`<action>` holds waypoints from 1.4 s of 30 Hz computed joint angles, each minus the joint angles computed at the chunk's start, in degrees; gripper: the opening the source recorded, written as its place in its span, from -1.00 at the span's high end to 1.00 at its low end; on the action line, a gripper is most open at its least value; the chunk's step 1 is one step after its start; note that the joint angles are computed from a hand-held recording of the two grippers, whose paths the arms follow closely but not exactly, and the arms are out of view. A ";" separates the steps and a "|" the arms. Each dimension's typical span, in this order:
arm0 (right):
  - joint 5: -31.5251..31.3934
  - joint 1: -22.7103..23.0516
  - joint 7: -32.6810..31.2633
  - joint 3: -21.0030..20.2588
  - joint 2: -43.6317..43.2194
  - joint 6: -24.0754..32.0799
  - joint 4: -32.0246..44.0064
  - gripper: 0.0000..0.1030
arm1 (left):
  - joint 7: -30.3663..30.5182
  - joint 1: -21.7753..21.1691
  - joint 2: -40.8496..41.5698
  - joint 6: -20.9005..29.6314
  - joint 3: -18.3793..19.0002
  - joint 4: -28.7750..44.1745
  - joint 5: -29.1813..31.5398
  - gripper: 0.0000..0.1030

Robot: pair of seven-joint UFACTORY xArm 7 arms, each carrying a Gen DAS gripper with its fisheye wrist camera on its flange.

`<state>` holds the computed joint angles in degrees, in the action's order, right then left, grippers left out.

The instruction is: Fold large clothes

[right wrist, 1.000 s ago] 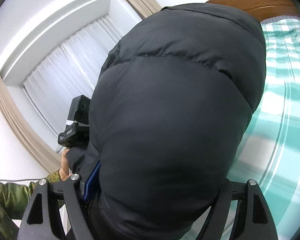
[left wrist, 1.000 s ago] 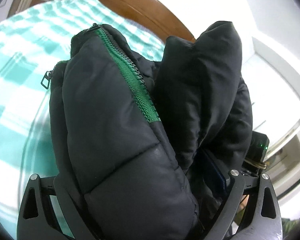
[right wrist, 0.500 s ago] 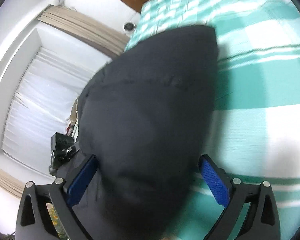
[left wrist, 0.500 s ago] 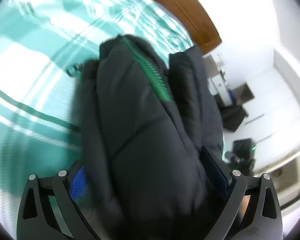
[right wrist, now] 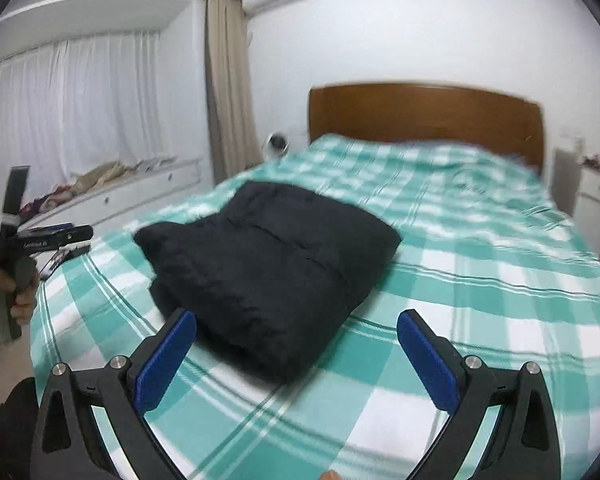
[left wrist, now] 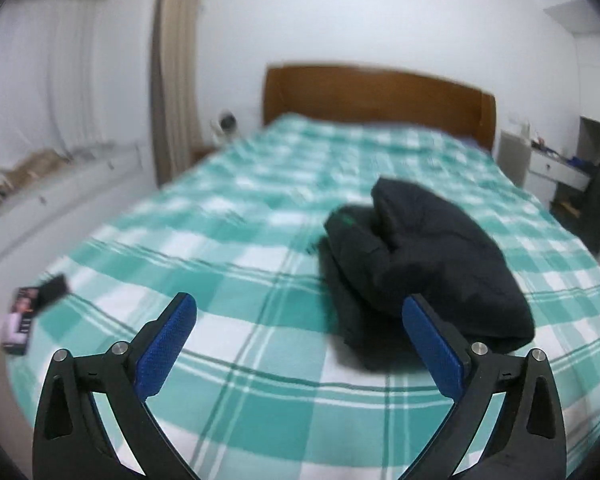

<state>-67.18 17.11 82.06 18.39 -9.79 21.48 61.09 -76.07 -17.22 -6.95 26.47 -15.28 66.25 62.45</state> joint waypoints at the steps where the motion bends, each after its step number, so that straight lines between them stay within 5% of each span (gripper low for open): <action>1: 3.34 0.81 -1.87 -0.30 -1.78 0.54 -1.38 -0.99 | -0.89 0.51 -0.53 0.72 -1.09 -0.42 0.22 -0.99; 11: 14.05 3.79 -4.41 9.07 -7.81 15.79 -5.06 -0.99 | 4.45 -6.52 -2.73 10.34 -5.81 0.23 -15.20 -0.99; 18: 19.22 4.86 -4.58 10.19 -5.82 30.27 2.95 -0.99 | 6.42 -11.11 0.45 22.63 -8.07 7.65 -11.15 -0.99; 31: 24.47 9.27 -4.74 8.23 -4.98 34.80 5.30 -0.99 | 10.70 -16.01 3.02 32.72 -6.44 12.21 -14.82 -0.99; 42: 24.80 11.48 -6.60 8.82 -3.40 40.61 8.67 -0.99 | 11.83 -16.37 2.03 29.82 -4.88 10.60 -19.83 -0.99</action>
